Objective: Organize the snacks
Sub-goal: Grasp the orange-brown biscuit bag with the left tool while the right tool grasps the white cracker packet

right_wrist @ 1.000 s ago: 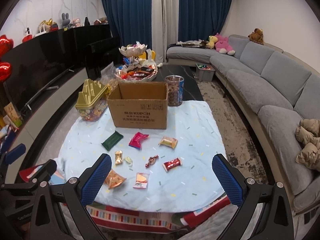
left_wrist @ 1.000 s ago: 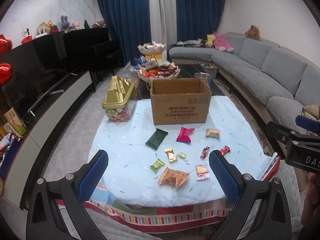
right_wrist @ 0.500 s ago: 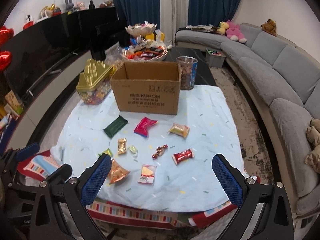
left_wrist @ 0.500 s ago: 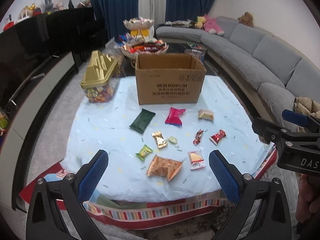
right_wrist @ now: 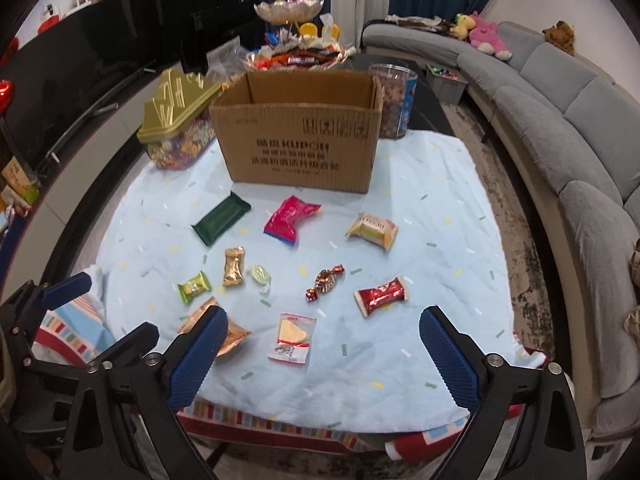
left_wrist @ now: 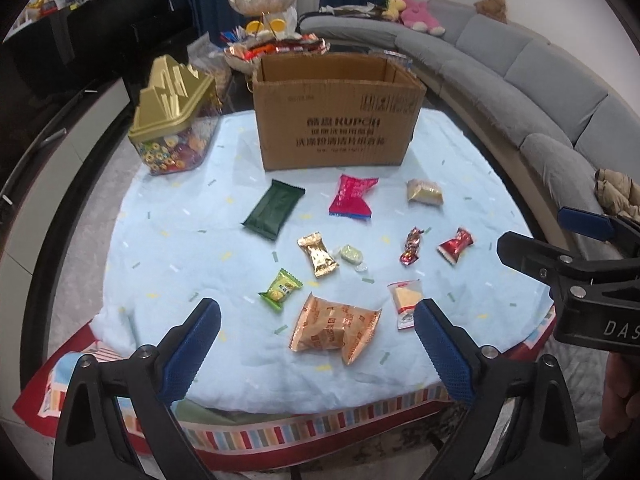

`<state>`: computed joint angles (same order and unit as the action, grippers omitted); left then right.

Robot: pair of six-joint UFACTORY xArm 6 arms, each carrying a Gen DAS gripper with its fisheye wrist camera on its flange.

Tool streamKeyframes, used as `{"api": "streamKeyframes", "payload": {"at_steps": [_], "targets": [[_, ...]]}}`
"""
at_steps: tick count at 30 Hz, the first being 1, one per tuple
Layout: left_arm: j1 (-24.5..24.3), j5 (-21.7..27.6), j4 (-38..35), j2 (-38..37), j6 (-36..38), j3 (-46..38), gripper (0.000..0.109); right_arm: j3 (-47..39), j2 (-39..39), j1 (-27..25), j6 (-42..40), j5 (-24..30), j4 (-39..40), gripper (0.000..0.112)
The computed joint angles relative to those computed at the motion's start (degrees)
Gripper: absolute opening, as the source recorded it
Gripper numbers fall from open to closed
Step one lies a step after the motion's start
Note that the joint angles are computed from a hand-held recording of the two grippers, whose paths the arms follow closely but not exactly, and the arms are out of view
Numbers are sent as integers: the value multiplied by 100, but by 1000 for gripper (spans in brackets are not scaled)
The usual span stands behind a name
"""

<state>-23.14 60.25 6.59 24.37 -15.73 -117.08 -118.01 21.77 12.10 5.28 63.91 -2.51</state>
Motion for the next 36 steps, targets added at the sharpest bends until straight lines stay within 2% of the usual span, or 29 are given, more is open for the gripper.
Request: {"api": "streamKeyframes", "payload": {"at_steps": [7, 21, 25, 36], "targets": [[111, 15, -467, 331, 394, -77, 97, -242, 397, -22, -82, 191, 65, 96], [149, 281, -727, 995, 702, -495, 95, -738, 1123, 38, -165, 436, 81, 95], [176, 368, -796, 1189, 734, -644, 92, -1024, 1397, 18, -241, 720, 180, 83], [221, 474, -1082, 1492, 968, -854, 85, -1336, 1794, 61, -302, 1050, 244, 83]]}}
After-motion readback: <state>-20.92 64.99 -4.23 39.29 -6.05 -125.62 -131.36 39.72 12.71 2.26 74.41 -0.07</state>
